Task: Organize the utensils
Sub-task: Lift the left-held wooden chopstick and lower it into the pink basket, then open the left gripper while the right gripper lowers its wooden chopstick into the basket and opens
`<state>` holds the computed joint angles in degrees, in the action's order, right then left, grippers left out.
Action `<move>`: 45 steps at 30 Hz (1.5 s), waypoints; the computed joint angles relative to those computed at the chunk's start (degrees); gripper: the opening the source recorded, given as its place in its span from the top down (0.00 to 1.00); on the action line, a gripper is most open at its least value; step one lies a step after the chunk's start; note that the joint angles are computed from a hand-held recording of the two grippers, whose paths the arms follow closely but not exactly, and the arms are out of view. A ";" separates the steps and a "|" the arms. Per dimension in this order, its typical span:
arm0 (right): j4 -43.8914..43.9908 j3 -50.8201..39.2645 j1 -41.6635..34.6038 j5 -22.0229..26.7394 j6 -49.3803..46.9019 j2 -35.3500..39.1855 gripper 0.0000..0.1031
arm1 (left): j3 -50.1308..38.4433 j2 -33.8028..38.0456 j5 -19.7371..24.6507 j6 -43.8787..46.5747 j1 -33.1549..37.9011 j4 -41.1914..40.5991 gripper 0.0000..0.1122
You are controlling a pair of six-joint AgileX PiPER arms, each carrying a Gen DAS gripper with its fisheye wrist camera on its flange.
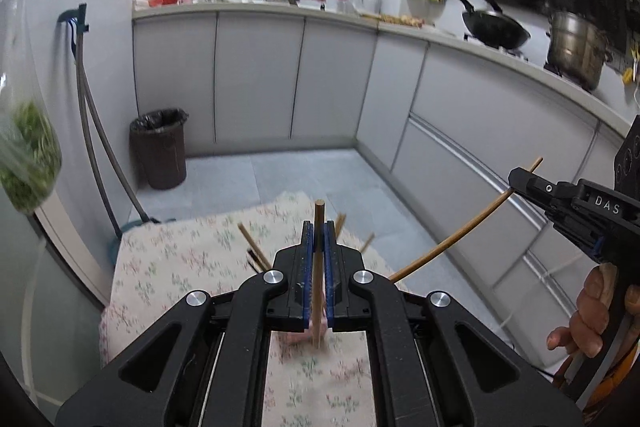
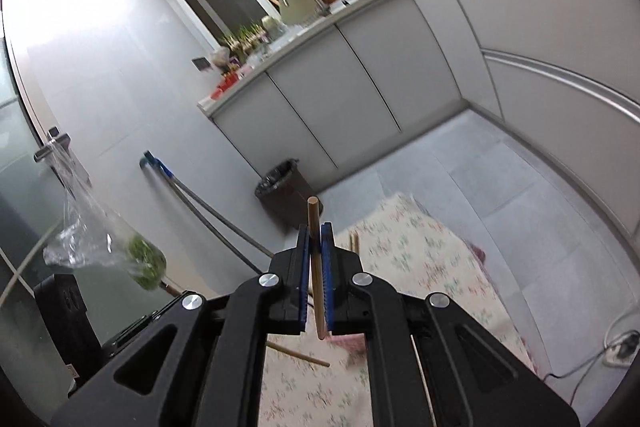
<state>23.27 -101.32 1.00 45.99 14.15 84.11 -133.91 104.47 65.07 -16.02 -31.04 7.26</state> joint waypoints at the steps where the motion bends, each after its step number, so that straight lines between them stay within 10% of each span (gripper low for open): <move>1: -1.05 -1.46 0.54 -0.33 0.56 0.95 0.94 | -1.87 0.95 0.27 -0.08 0.14 0.16 0.96; 10: -7.85 -8.72 4.25 -2.44 3.17 8.32 0.94 | -15.12 10.83 3.93 -0.28 1.34 1.54 0.96; 23: -9.42 -9.56 5.72 -1.82 3.45 12.05 0.94 | -0.43 4.70 -5.13 -5.94 3.61 1.71 0.87; 45: -15.50 -14.82 10.49 2.93 5.35 19.13 0.76 | -2.13 6.60 -2.26 -5.57 3.75 1.41 0.75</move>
<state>7.77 -116.14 11.49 48.92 19.50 103.24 -136.04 111.07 62.81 -21.59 -27.29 8.67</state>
